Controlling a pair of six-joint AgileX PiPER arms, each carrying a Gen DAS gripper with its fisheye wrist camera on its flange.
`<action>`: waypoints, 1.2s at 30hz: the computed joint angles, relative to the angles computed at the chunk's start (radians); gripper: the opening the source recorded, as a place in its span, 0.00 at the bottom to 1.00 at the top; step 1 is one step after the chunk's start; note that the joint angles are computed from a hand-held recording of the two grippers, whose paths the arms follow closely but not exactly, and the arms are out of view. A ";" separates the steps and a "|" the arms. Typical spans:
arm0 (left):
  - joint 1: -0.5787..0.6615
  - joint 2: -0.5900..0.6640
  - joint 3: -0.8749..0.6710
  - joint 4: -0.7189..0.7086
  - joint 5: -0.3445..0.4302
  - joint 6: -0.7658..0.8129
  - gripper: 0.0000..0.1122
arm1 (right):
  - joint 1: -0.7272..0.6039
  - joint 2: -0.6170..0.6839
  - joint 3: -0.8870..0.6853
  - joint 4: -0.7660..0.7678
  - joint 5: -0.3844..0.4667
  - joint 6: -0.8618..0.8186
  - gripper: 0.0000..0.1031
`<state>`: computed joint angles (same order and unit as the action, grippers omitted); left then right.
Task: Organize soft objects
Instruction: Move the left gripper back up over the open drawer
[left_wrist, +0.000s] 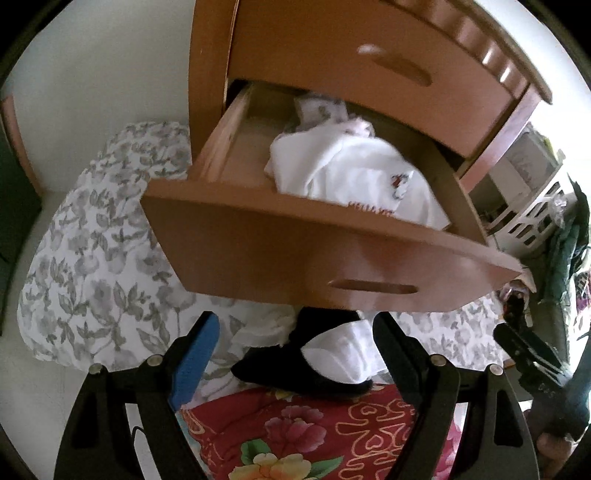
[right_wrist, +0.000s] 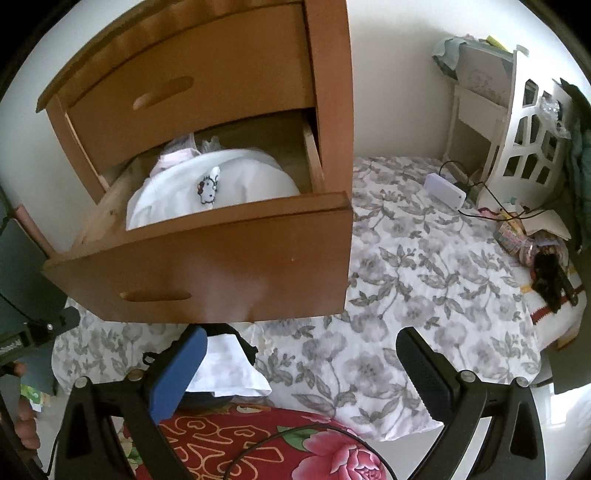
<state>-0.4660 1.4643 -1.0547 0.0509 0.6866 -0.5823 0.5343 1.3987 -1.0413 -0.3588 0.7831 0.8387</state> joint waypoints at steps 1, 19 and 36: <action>-0.004 -0.007 -0.010 0.004 0.008 -0.003 0.76 | 0.002 -0.005 0.000 -0.003 0.002 0.003 1.00; 0.095 0.027 -0.306 0.004 0.097 0.134 0.76 | -0.006 0.016 -0.052 -0.008 -0.007 -0.021 1.00; 0.168 0.404 -0.766 -0.059 0.414 0.258 0.76 | -0.028 0.077 -0.086 0.009 0.004 -0.059 1.00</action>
